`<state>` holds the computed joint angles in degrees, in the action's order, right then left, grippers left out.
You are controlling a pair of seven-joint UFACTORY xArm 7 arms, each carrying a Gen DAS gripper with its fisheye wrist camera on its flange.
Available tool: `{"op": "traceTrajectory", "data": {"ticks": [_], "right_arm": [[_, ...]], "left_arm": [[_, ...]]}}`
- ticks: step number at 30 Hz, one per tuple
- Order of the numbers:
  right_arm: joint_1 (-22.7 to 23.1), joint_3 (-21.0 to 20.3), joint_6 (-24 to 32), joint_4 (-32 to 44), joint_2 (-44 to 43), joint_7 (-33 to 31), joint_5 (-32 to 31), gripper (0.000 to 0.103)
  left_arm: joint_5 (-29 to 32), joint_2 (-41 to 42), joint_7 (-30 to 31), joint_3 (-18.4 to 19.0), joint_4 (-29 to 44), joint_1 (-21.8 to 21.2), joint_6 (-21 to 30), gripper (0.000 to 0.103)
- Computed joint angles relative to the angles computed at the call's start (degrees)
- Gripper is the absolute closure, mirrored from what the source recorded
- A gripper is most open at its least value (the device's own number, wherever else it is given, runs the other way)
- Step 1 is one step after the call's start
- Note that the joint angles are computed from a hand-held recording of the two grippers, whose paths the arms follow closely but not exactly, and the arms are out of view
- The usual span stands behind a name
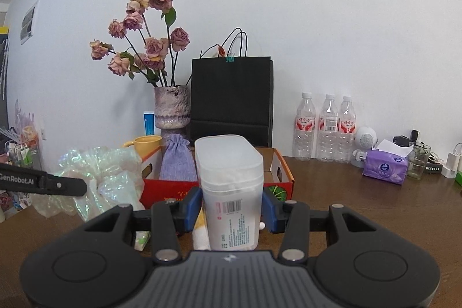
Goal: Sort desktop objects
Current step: 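Lift the white container with right tool while left tool lifts plastic bag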
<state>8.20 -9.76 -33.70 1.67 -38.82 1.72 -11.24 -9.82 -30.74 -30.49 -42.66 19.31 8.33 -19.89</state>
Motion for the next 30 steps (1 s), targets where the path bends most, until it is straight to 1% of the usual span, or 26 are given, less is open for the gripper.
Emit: {"op": "traceTrajectory", "data": {"ticks": [3,8,13,21,26,30], "right_arm": [[0.2,0.2,1.0,1.6,0.6,0.3,0.2,0.060],[0.6,0.9,1.5,4.9,3.0,1.0,0.6,0.060],[1.6,0.7,2.2,8.9,5.9,2.3,-0.1,0.060],[2.8,-0.2,3.1,16.0,11.2,5.1,-2.2,0.060],[4.0,-2.3,4.2,21.2,15.1,8.3,-5.2,0.060],[5.4,-4.9,4.6,25.7,19.2,13.0,-9.3,0.060]], "left_arm": [[0.6,1.2,0.8,0.8,1.4,0.5,-0.1,0.086],[0.2,2.5,3.1,-0.5,4.2,3.3,-0.2,0.086],[-0.7,4.3,5.6,-2.4,7.5,6.7,-0.2,0.086],[-2.4,7.5,9.2,-7.0,13.0,13.4,0.2,0.086],[-3.6,9.9,11.5,-11.8,16.7,19.2,0.1,0.086],[-4.4,12.4,13.0,-18.3,20.0,26.5,0.2,0.086]]}}
